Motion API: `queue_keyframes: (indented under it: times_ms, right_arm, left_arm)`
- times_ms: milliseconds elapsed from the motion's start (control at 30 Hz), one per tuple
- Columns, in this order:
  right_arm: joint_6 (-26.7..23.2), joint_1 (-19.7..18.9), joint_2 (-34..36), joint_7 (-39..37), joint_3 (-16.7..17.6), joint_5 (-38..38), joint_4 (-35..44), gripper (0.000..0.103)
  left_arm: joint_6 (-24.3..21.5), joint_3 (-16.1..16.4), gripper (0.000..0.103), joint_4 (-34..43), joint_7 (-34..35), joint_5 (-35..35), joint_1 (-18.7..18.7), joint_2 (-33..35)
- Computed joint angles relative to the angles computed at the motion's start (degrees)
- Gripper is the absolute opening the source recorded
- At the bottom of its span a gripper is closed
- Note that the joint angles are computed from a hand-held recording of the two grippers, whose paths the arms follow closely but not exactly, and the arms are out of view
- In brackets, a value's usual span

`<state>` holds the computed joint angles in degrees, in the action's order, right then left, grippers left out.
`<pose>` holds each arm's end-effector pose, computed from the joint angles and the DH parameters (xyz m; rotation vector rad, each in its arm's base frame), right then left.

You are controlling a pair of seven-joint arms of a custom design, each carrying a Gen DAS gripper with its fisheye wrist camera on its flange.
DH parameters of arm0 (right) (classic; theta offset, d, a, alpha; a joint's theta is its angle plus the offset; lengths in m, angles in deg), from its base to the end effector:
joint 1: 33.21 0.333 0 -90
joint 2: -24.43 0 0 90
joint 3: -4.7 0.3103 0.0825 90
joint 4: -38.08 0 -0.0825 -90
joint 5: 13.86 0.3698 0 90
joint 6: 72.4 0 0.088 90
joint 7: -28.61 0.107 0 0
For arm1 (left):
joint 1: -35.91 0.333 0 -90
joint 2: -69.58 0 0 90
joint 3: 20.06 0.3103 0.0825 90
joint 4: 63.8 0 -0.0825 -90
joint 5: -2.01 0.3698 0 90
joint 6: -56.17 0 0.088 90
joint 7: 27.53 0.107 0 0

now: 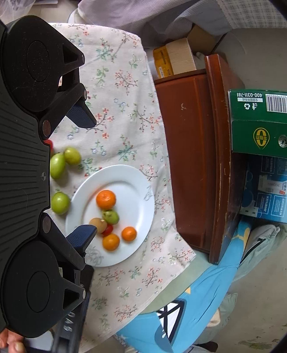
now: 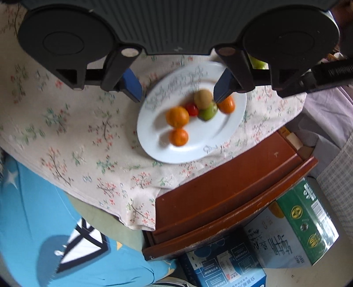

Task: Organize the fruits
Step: 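Withdraw both tools from the plate back toward the fruit row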

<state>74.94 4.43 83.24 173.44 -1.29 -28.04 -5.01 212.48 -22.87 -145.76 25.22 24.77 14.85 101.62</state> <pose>0.6729 0.4769 0.4160 -1.5095 1.7786 -0.3691 0.6760 -0.3055 0.4554 -1.7691 1.8640 -0.8662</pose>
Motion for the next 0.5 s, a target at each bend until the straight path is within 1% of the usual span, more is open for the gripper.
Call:
queue_keyframes:
  times_ms: [67, 167, 233, 267, 367, 500]
  right_arm:
    - [1.2, 1.1, -3.4, 0.3, -0.2, -1.0, -6.1, 0.073]
    - [1.7, 2.6, -6.6, 0.3, -0.1, -2.5, -11.9, 0.073]
    - [2.9, 3.6, -8.7, 0.4, -0.1, -3.9, -15.7, 0.073]
    - [3.4, 4.2, -9.6, 0.6, -0.3, -4.7, -17.4, 0.073]
    - [3.7, 5.6, -11.2, 1.3, -0.8, -6.8, -20.0, 0.073]
    - [4.1, 6.2, -13.0, 3.0, -0.2, -7.8, -22.7, 0.073]
  left_arm:
    - [0.6, -0.5, 0.096, -2.5, 0.7, -0.2, 0.4, -1.7]
    - [1.6, -1.8, 0.096, -5.8, 2.4, -1.5, 1.6, -3.8]
    - [2.2, -1.7, 0.096, -7.7, 2.3, -1.5, 1.4, -5.1]
    - [1.7, -1.5, 0.096, -8.3, 2.2, -1.2, 1.2, -5.7]
    - [0.3, -1.7, 0.096, -9.7, 2.7, -0.7, 1.2, -7.0]
    - [0.9, -0.6, 0.096, -13.2, 0.5, 2.2, 0.9, -9.7]
